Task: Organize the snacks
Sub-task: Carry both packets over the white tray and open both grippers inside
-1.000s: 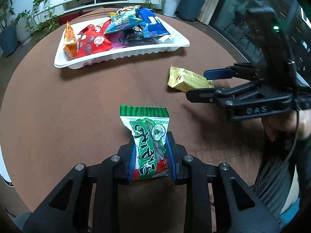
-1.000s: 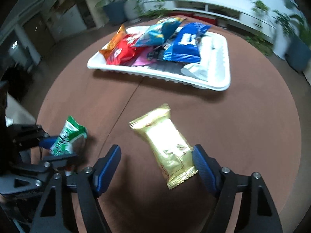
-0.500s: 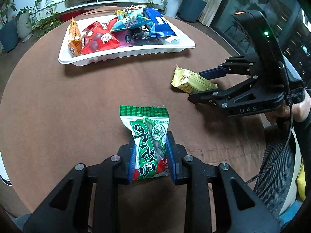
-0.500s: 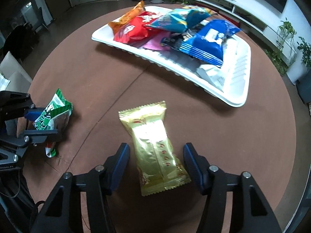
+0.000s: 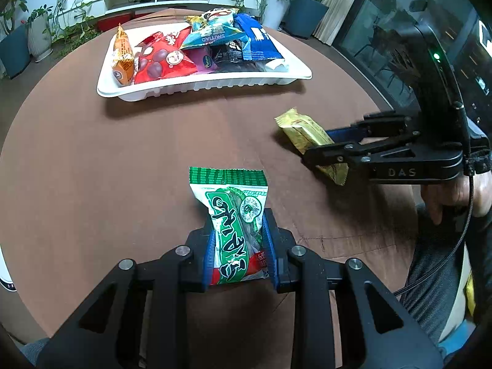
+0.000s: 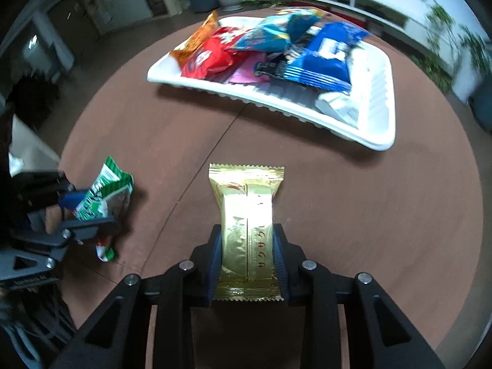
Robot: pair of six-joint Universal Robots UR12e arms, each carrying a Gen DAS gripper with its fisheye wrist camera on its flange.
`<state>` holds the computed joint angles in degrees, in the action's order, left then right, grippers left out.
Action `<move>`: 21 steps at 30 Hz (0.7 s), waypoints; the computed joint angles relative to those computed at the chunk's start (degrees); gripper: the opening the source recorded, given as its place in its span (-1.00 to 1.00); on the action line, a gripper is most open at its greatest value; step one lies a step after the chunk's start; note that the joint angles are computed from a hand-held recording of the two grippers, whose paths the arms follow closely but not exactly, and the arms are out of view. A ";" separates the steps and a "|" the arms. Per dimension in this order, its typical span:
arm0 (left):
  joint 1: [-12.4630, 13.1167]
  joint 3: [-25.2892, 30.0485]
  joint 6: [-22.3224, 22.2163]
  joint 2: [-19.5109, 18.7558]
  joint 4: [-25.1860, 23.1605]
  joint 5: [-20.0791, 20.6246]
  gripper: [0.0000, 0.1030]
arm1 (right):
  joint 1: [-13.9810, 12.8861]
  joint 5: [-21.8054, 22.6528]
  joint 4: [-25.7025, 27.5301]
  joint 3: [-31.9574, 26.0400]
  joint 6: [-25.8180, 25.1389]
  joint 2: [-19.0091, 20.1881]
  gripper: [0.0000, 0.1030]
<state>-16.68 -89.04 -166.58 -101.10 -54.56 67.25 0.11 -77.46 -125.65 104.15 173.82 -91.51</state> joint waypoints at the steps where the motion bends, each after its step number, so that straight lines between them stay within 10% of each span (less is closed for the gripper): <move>1: 0.12 0.01 -0.17 0.00 0.04 -0.32 -0.52 | -0.52 1.62 -0.93 0.72 1.55 -0.53 -0.36; 11: 2.30 1.99 -3.23 -0.82 0.54 -5.88 -0.52 | -5.06 13.45 -10.92 5.30 14.60 -4.31 -0.36; 21: 4.08 12.29 -6.65 -5.79 4.48 -7.73 -0.52 | -4.76 9.28 -17.13 -1.10 20.28 -2.27 -0.36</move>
<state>-12.60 -76.75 -173.23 -106.89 -50.08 59.53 -4.65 -68.18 -142.78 103.05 194.10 -93.78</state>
